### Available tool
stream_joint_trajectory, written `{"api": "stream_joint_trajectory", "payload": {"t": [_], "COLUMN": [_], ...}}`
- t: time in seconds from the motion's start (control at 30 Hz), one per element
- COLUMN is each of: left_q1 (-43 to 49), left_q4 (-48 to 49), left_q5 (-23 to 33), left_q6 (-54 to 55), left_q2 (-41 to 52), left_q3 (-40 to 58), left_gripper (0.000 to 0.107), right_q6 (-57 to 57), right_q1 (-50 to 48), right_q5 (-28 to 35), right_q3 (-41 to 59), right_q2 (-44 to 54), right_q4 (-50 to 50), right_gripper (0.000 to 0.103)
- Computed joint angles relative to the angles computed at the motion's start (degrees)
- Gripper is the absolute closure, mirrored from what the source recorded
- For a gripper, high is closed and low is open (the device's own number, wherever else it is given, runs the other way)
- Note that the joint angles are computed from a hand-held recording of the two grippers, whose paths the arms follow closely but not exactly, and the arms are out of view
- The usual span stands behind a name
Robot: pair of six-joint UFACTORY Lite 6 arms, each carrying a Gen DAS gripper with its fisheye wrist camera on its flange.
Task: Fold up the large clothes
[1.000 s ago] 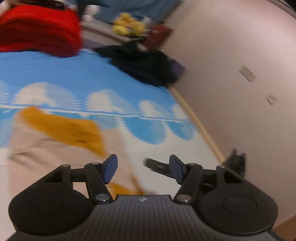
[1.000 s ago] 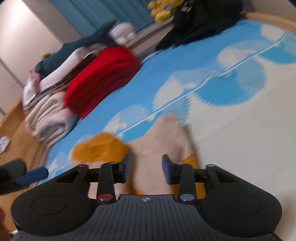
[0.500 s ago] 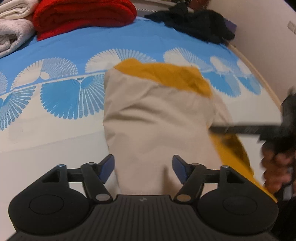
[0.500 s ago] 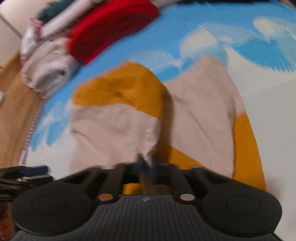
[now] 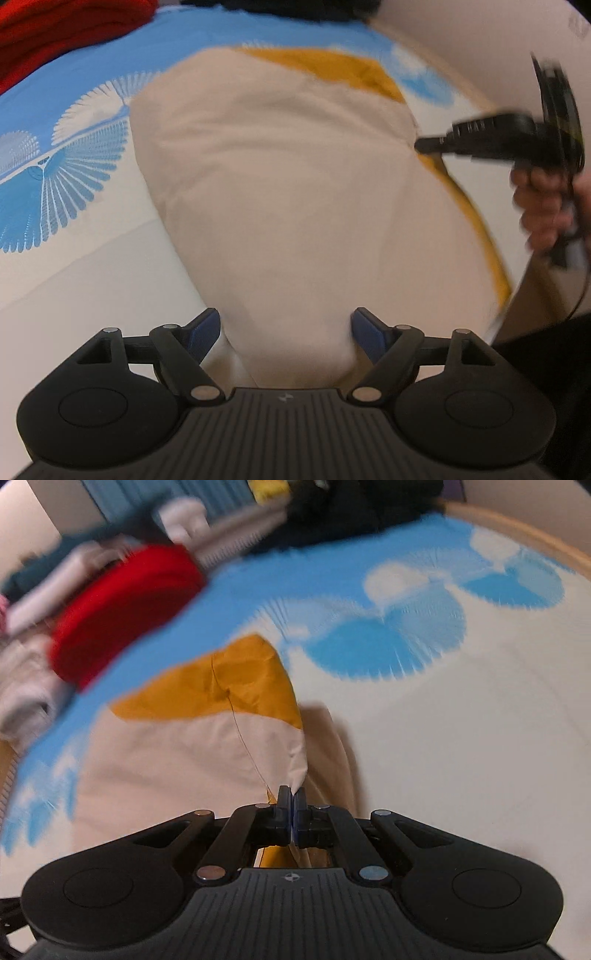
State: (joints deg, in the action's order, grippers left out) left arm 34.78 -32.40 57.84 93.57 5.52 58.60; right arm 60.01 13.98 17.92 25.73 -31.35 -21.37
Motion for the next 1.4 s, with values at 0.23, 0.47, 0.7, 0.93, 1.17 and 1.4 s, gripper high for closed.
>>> {"api": "stream_joint_trajectory", "payload": {"t": [0.23,0.47,0.7,0.93,1.17,1.4], "left_q1": [1.9,4.7,8.1,3.3,-5.8,-16.2], "left_q4": [2.8,6.8,0.5,-16.1,-26.0,-32.9], "left_q5": [1.3,-4.6,9.0,-0.5,-11.0,-24.5], "left_q6": [5.4,15.2,12.2,1.5,-5.5,-7.1], "left_q2": [-2.7,-5.7,-2.4,1.0,2.9,12.9], "left_q3": [-2.4,-12.2,1.2,6.3,5.1,7.8], "left_gripper": [0.022,0.02,0.021,0.021,0.068,0.073], "right_q6": [20.1,30.9,20.5,4.9,-9.5,-12.7], "right_q1": [7.2,10.5,11.1,11.7,10.5,8.6], "right_q5": [2.4,6.4,10.6,13.6,15.4,14.9], "right_q3": [3.4,-0.1,-1.5,-6.9,-10.4,-12.2], "right_q2": [11.2,0.5,-2.8,-14.2,-19.5,-17.6], "right_q4": [-18.3,-29.7,-19.5,-8.4,2.4,4.5], "right_gripper": [0.103,0.103,0.095,0.077,0.077,0.103]}}
